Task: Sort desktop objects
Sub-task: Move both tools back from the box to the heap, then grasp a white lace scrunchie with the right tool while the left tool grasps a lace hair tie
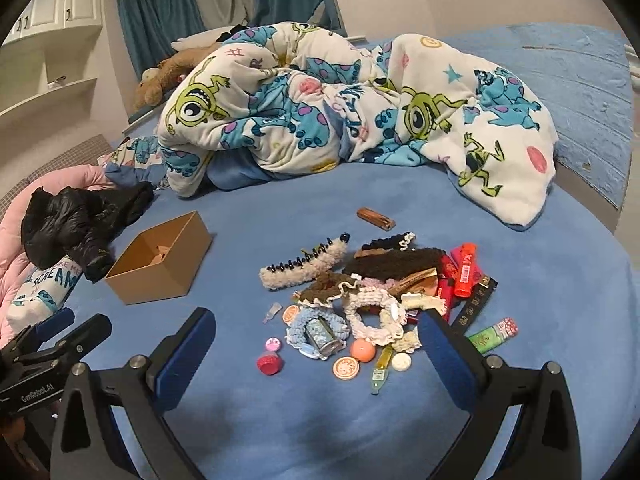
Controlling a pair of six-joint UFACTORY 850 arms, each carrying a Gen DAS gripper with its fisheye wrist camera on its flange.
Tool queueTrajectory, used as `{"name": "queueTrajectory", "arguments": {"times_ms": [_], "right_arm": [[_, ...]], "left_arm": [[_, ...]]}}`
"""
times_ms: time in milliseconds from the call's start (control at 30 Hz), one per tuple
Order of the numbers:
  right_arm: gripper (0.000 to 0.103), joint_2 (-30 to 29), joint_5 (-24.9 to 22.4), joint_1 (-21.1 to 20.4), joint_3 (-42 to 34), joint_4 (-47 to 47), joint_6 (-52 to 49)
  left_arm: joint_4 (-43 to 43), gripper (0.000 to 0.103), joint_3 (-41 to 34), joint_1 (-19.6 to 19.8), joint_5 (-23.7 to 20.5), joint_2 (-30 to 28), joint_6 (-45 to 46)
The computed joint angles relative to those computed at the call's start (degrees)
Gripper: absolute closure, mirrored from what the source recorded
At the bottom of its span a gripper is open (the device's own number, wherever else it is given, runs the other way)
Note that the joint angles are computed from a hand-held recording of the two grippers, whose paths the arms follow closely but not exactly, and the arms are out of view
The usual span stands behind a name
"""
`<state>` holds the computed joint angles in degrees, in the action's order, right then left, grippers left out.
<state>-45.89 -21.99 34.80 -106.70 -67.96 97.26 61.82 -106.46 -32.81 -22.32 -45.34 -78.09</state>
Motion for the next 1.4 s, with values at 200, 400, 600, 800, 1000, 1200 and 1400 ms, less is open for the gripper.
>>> {"name": "queueTrajectory", "arguments": {"times_ms": [200, 400, 600, 800, 1000, 1200, 1400], "right_arm": [[0.000, -0.59, -0.79, 0.04, -0.73, 2.44, -2.58], [0.000, -1.35, -1.31, 0.20, -1.78, 4.54, -5.42], [0.000, -1.12, -2.09, 0.28, -1.34, 4.05, -4.50], [0.000, 1.26, -2.94, -0.65, 2.30, -0.28, 3.22], [0.000, 2.28, -3.68, -2.06, 4.73, 3.88, 0.44], [0.000, 2.09, -1.31, -3.00, 5.69, 8.16, -3.94], [0.000, -0.96, 5.13, -4.28, 1.62, 10.03, -7.65]], "left_arm": [[-0.05, 0.000, 0.05, -0.04, 0.11, -0.13, 0.16], [-1.30, 0.000, 0.09, 0.14, 0.10, -0.21, 1.02], [-3.09, 0.000, 0.10, 0.18, 0.46, -0.33, 2.59], [-2.35, 0.000, 0.96, 0.52, 2.11, 0.11, 0.86], [-7.60, 0.000, 1.45, 1.06, 7.00, 0.09, 3.90], [3.49, 0.000, 1.97, 0.14, 10.29, -0.37, -7.17], [21.13, 0.000, 2.40, -0.30, 14.65, -0.82, -25.33]]}}
